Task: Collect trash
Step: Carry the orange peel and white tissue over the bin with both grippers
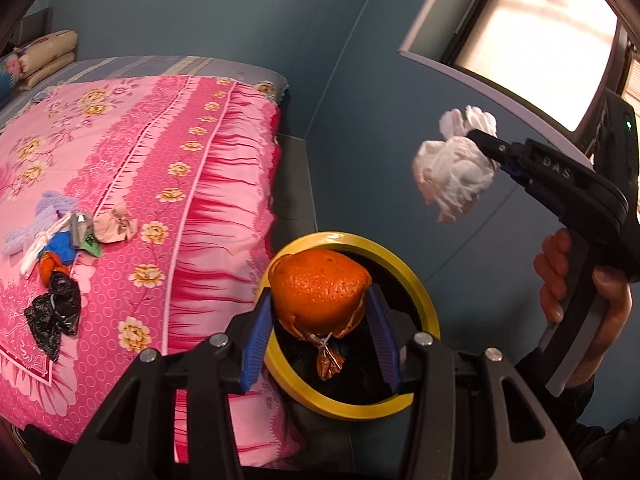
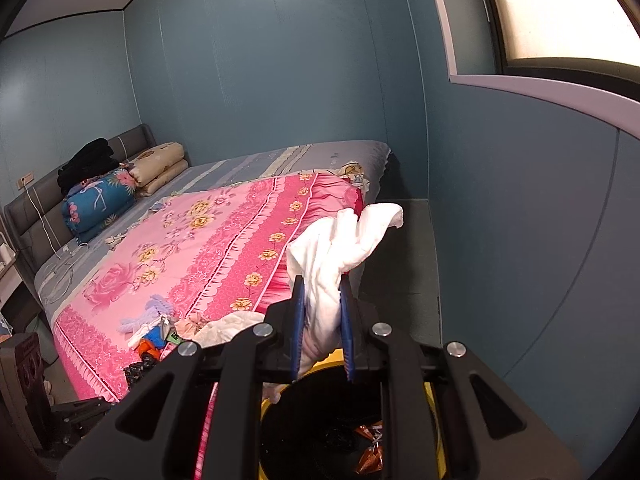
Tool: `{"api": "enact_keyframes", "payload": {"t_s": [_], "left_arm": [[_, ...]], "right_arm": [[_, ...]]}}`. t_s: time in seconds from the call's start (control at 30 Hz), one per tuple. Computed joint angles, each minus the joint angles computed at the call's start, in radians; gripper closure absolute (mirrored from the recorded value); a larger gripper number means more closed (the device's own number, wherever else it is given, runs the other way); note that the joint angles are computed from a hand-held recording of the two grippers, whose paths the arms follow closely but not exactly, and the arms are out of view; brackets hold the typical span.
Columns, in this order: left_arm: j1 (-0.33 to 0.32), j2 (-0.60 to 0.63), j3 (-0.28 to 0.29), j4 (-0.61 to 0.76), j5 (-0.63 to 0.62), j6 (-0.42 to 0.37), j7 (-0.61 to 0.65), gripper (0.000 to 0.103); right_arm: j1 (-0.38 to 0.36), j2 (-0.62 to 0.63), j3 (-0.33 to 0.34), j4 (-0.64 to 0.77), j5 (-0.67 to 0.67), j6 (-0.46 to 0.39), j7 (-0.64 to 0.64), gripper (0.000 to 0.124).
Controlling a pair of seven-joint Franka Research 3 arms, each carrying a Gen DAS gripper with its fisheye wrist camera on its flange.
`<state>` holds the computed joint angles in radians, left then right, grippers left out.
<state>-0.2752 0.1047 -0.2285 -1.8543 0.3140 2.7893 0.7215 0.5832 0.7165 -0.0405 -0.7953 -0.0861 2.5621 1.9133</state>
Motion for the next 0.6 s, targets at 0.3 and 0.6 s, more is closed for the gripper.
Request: {"api": "enact_keyframes", "payload": {"t_s": [0.3,0.6], "left_arm": [[-0.018,0.11,-0.027,0.107,-0.07,-0.039,0.115,0.059],[-0.033,0.173,-0.037,0.161,-0.126,-0.052,0.184,0.058]], "right_arm": [[-0.038,-0.009,0.026,-0.05,0.048,0.021,-0.036,0.108],[-0.053,0.033,0.041,0.004,0.09,-0.017,-0.06,0.105]]}}
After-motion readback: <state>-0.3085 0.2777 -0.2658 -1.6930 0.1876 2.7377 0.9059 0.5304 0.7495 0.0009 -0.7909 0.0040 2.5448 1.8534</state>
